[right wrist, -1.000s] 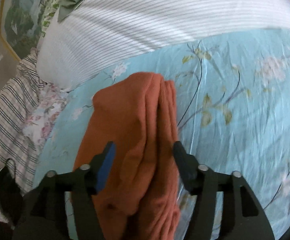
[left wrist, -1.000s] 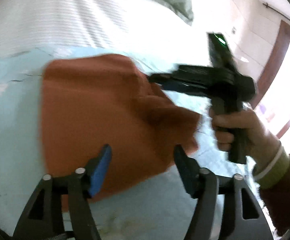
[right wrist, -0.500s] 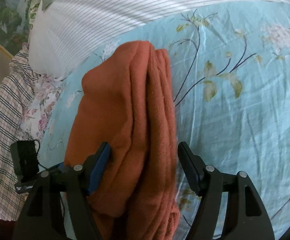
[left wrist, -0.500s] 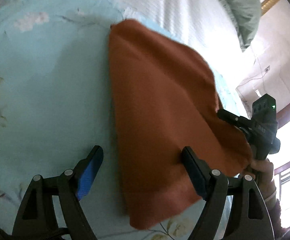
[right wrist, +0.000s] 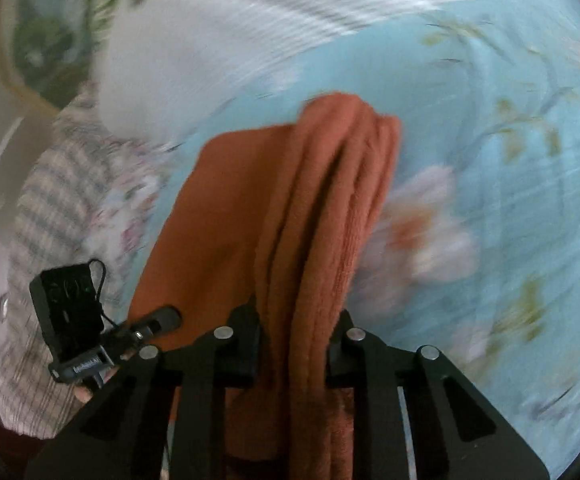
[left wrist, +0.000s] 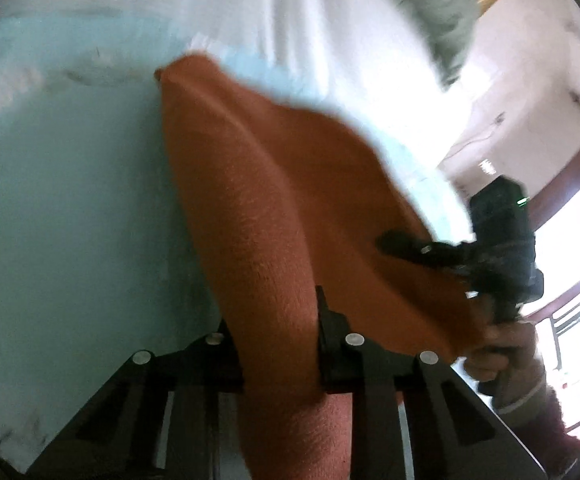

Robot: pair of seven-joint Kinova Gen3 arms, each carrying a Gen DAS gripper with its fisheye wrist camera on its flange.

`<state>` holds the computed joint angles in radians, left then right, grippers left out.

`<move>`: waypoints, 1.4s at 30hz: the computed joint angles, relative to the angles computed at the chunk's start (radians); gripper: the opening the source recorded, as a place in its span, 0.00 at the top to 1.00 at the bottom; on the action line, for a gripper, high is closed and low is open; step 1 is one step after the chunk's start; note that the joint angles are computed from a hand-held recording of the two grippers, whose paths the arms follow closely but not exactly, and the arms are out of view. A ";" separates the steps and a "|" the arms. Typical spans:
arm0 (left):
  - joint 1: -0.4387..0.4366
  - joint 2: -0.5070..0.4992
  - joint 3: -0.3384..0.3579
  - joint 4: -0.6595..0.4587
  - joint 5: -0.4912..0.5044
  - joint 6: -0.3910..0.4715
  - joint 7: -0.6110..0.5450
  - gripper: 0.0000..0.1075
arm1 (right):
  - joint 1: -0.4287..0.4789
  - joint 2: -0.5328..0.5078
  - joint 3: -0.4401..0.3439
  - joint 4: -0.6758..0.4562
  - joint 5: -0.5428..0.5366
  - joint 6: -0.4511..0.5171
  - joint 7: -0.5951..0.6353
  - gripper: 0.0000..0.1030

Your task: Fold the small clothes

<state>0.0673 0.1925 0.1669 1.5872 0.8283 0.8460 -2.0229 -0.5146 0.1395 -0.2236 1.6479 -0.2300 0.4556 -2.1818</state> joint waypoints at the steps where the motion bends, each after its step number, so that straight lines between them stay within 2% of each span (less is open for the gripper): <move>1: -0.022 -0.039 -0.004 0.032 0.027 0.007 -0.034 0.79 | -0.013 0.004 -0.012 0.002 -0.005 -0.023 0.001 0.78; 4: -0.069 -0.173 -0.066 0.125 0.071 0.065 -0.112 0.79 | -0.053 0.033 -0.059 0.017 -0.039 -0.125 0.020 0.78; 6: -0.085 -0.259 -0.127 0.183 0.058 0.110 -0.135 0.79 | -0.091 0.068 -0.080 0.015 -0.046 -0.183 0.015 0.78; 10: -0.098 -0.392 -0.234 0.280 0.005 0.172 -0.154 0.79 | -0.124 0.143 -0.136 -0.006 -0.064 -0.241 0.027 0.79; 12: -0.105 -0.442 -0.286 0.333 -0.016 0.195 -0.172 0.79 | -0.161 0.170 -0.118 -0.012 -0.065 -0.238 0.011 0.79; 15: -0.122 -0.461 -0.355 0.406 -0.027 0.233 -0.187 0.79 | -0.270 0.187 -0.007 -0.025 0.006 -0.192 -0.100 0.79; 18: -0.146 -0.433 -0.358 0.454 -0.045 0.224 -0.190 0.76 | -0.271 0.180 -0.001 0.003 0.025 -0.193 -0.139 0.79; 21: -0.177 -0.381 -0.396 0.470 0.012 0.272 -0.230 0.64 | -0.308 0.186 0.034 -0.018 0.090 -0.159 -0.195 0.79; 23: -0.209 -0.351 -0.394 0.454 0.038 0.286 -0.236 0.61 | -0.290 0.192 0.008 -0.034 0.151 -0.141 -0.252 0.76; 24: -0.227 -0.336 -0.394 0.444 0.053 0.292 -0.242 0.60 | -0.297 0.195 0.014 -0.048 0.173 -0.123 -0.278 0.70; 25: -0.242 -0.318 -0.391 0.433 0.069 0.297 -0.247 0.58 | -0.323 0.193 0.038 -0.061 0.208 -0.092 -0.318 0.63; 27: -0.282 -0.260 -0.391 0.399 0.116 0.314 -0.243 0.58 | -0.413 0.180 0.126 -0.093 0.289 -0.018 -0.382 0.60; 29: -0.312 -0.207 -0.374 0.361 0.154 0.315 -0.225 0.58 | -0.497 0.158 0.197 -0.107 0.371 0.016 -0.450 0.58; 31: -0.341 -0.144 -0.353 0.310 0.182 0.317 -0.198 0.58 | -0.543 0.138 0.232 -0.097 0.447 0.013 -0.532 0.57; 33: -0.366 -0.100 -0.328 0.277 0.198 0.315 -0.180 0.59 | -0.527 0.131 0.204 -0.095 0.489 0.016 -0.565 0.57; 35: -0.382 -0.052 -0.298 0.233 0.204 0.308 -0.154 0.63 | -0.505 0.131 0.174 -0.093 0.498 0.021 -0.572 0.57; 36: -0.384 -0.038 -0.280 0.217 0.202 0.292 -0.140 0.68 | -0.489 0.130 0.157 -0.089 0.498 0.018 -0.572 0.57; 37: -0.386 -0.022 -0.262 0.196 0.206 0.274 -0.142 0.79 | -0.475 0.131 0.142 -0.086 0.500 0.014 -0.576 0.57; 40: -0.361 -0.015 -0.217 0.142 0.160 0.189 -0.104 0.86 | -0.451 0.126 0.116 -0.069 0.521 0.000 -0.606 0.57; 42: -0.357 -0.022 -0.200 0.118 0.136 0.151 -0.099 0.88 | -0.450 0.122 0.111 -0.066 0.542 -0.005 -0.629 0.57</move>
<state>-0.2897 0.1702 -0.0328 1.7054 0.9643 0.9972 -2.1222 -0.9647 0.2614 -0.1129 1.5820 0.3124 0.4508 -2.8104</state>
